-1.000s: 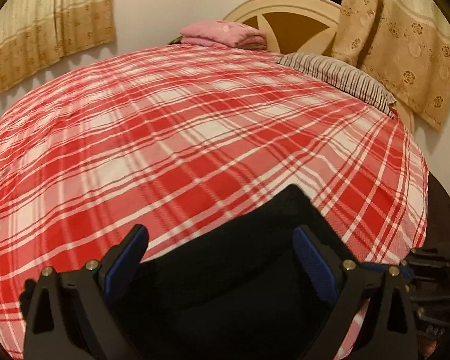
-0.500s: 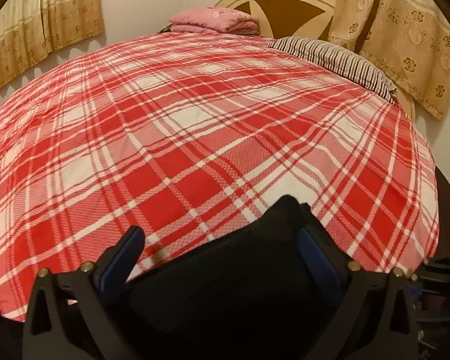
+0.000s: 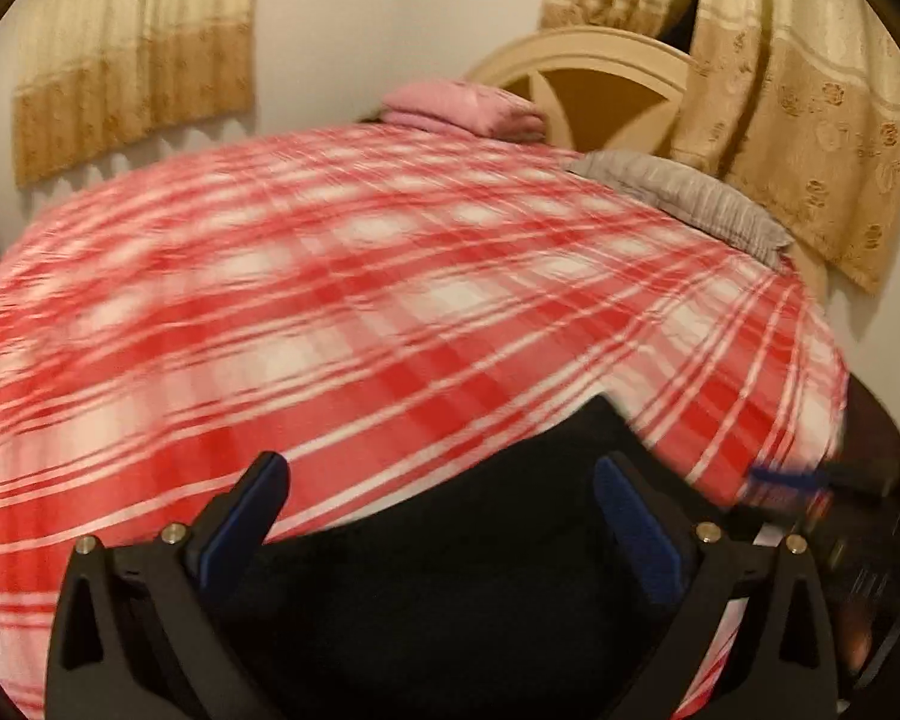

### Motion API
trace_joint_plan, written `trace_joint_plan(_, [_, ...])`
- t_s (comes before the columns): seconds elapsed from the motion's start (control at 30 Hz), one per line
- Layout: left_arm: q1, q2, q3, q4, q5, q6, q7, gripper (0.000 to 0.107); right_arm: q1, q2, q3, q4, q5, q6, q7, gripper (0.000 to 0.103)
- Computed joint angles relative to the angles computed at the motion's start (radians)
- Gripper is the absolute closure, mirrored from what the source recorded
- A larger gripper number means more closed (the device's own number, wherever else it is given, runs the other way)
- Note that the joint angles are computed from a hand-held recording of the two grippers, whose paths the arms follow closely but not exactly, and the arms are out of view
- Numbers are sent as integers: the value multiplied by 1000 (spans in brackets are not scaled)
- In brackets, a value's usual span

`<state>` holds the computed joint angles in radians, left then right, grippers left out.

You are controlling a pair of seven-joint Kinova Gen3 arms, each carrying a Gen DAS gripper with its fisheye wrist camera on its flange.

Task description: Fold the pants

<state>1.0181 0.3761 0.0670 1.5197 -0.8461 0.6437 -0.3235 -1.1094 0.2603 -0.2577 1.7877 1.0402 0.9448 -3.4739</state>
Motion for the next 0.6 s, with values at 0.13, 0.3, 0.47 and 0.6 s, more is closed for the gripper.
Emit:
trace_joint_plan(0.13, [40,-68,-40,115,-106,94,141,4,-1,9,-12,-39,85,-21,10,59])
trace_joint_plan(0.3, [-23,-113,-27,217,-141,92,259,4,23,67,29,-115,108,-185,132,52])
trace_joint_plan(0.47, [-103,-72,26,221,-120,74,259,4,78,174,43,-249,-42,-151,309,51])
trace_joint_plan(0.6, [-148,-38,32,217,-55,14,253,4,92,208,70,-273,-148,-125,383,51])
